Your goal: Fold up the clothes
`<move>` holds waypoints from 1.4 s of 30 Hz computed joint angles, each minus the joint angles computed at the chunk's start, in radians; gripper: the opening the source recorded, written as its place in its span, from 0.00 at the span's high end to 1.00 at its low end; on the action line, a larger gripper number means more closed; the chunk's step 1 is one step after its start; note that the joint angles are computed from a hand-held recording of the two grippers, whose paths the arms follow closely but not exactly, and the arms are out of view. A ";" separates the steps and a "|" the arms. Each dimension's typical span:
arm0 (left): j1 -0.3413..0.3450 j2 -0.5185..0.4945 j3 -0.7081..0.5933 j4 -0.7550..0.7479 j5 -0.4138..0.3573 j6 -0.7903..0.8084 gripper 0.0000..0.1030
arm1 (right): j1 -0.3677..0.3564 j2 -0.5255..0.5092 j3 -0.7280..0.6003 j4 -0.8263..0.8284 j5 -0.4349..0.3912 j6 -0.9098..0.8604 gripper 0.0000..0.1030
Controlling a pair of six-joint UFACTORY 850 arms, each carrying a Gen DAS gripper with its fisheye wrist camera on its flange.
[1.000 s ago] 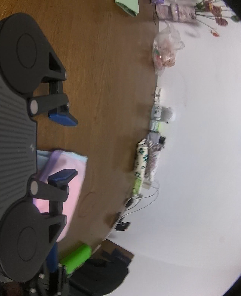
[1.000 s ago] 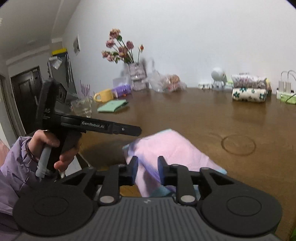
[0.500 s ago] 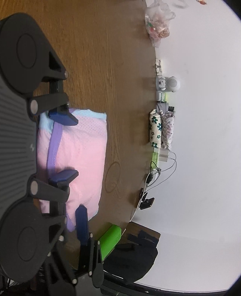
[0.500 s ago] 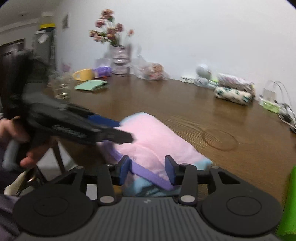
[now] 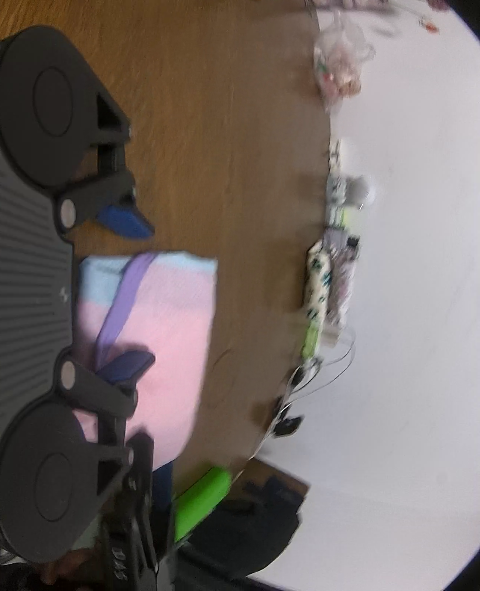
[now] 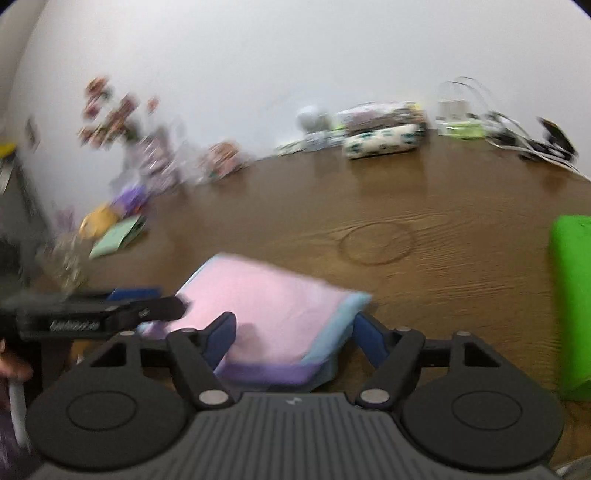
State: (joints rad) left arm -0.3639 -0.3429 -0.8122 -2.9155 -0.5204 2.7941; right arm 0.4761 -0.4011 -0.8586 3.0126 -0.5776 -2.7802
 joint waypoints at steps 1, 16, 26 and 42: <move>-0.002 0.003 0.003 0.029 0.005 -0.022 0.57 | 0.013 -0.008 -0.007 0.030 0.010 -0.061 0.39; -0.004 0.006 -0.006 0.013 0.034 -0.089 0.34 | 0.015 -0.025 -0.012 0.089 0.006 -0.112 0.36; -0.014 0.003 0.000 0.059 -0.008 -0.071 0.88 | 0.022 -0.029 -0.011 0.031 -0.022 -0.107 0.85; 0.018 -0.041 -0.331 0.219 0.063 -0.133 0.90 | -0.087 0.032 -0.207 -0.178 0.062 0.000 0.86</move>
State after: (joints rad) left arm -0.3455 -0.3842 -1.1433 -2.6966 -0.4579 2.6614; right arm 0.3891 -0.3689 -1.0656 2.8349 -0.5159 -2.7798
